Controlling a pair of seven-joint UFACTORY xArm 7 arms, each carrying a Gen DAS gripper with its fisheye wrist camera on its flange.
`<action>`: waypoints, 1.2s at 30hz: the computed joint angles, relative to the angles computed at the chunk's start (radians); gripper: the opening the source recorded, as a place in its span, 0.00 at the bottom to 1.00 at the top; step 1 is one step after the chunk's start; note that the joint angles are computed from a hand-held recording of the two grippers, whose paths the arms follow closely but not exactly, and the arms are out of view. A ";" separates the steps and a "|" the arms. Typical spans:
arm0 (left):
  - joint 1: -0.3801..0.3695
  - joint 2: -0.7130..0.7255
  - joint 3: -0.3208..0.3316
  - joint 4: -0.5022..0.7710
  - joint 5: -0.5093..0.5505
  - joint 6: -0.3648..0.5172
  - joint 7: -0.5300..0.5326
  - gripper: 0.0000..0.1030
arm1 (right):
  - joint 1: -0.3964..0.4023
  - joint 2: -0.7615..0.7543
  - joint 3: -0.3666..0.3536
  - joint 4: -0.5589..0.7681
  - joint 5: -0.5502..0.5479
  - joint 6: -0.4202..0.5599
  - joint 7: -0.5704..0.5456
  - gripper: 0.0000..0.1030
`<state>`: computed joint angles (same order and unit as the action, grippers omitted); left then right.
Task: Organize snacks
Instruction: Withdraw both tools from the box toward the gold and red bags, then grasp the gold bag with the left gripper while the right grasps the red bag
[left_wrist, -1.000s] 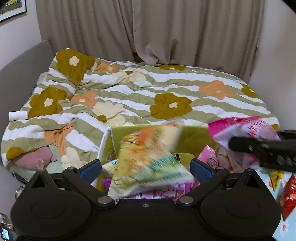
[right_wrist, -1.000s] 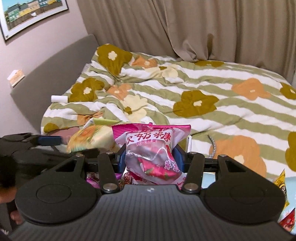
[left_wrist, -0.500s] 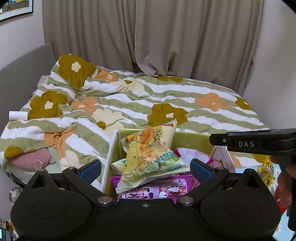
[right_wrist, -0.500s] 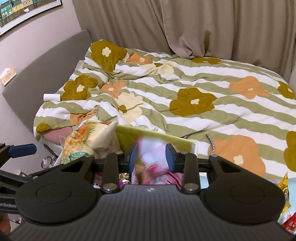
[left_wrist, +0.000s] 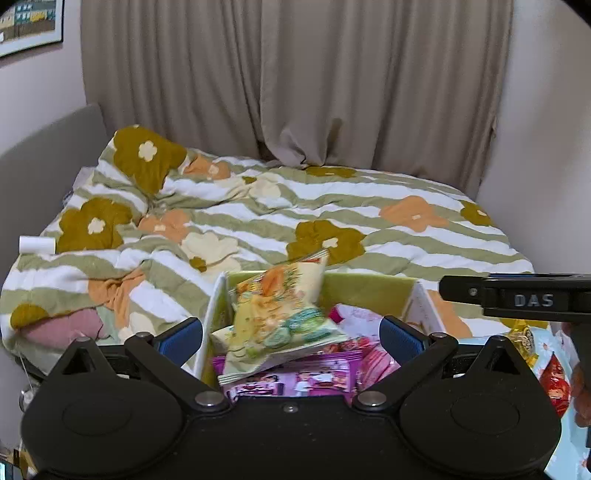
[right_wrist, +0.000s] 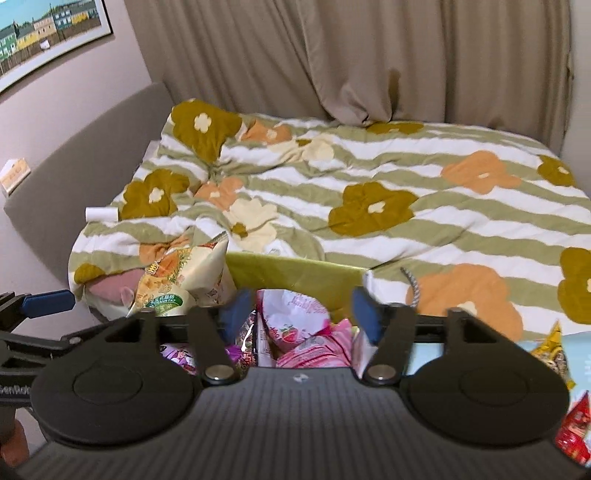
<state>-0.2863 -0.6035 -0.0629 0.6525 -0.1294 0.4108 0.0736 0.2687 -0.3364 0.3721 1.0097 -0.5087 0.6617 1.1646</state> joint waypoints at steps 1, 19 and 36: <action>-0.001 -0.007 -0.009 -0.003 0.003 -0.003 -0.004 1.00 | 0.002 -0.027 -0.001 -0.015 0.003 0.005 0.007 0.84; -0.058 -0.007 -0.294 0.042 0.142 0.014 -0.379 1.00 | -0.018 -0.713 -0.094 -0.421 0.228 0.254 -0.252 1.00; -0.147 0.502 -0.407 0.343 0.464 -0.054 -0.650 1.00 | -0.118 -1.180 -0.292 -0.687 0.414 0.499 -0.644 1.00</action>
<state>-0.4335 -0.1018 -0.4697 0.9955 0.3345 0.3569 -0.5765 0.1506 -1.5168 0.0798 0.3230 -0.0949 1.1612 0.5204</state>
